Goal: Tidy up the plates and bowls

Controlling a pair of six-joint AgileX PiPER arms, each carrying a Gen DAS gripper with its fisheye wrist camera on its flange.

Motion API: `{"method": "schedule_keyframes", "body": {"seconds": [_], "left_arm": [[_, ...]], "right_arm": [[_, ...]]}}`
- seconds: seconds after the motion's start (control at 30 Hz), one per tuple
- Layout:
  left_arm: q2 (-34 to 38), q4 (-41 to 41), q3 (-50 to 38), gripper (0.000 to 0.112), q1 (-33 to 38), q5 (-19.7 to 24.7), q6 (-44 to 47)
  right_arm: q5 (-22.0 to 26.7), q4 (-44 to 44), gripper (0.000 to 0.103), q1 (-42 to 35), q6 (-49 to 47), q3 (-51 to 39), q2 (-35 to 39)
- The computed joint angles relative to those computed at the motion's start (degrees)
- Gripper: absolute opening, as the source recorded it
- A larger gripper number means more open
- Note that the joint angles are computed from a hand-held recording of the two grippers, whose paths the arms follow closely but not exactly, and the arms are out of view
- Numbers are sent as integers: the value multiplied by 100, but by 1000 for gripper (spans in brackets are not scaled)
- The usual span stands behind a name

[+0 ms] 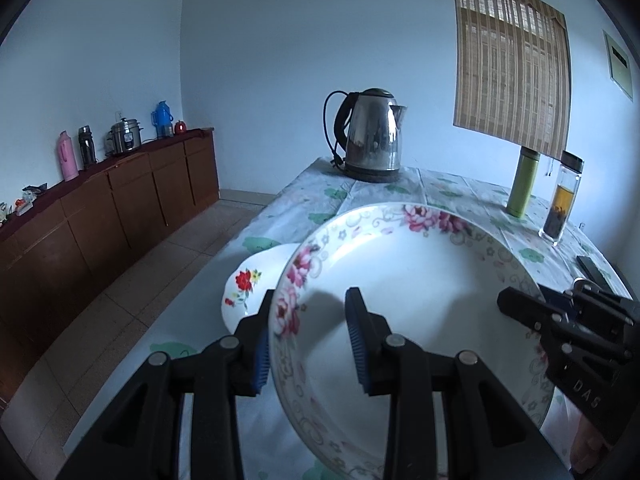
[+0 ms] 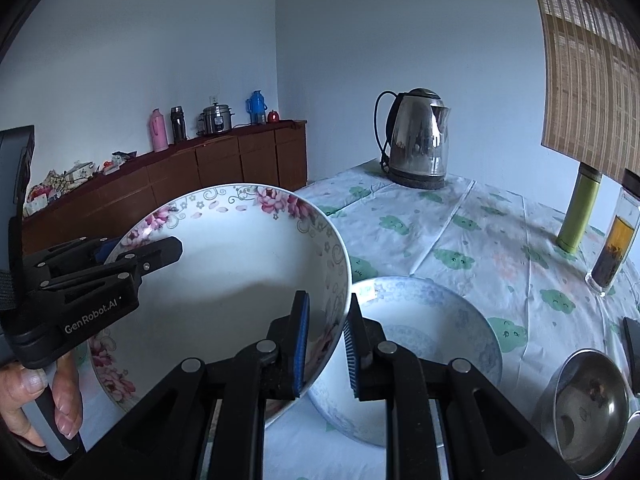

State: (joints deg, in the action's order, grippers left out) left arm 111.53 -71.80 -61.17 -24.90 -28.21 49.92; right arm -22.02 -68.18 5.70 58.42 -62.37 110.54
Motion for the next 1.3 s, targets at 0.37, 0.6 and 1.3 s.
{"method": "schedule_keyframes", "body": {"seconds": [0.37, 0.6, 1.3], "left_arm": [[250, -367, -552, 32, -96, 26, 567], [599, 211, -986, 32, -138, 52, 161], [1221, 946, -1927, 32, -164, 298, -249]], "right_arm": [[-12, 1227, 18, -106, -988, 44, 86], [-14, 2124, 19, -226, -1702, 15, 179], [278, 3258, 19, -402, -2376, -134, 366]]}}
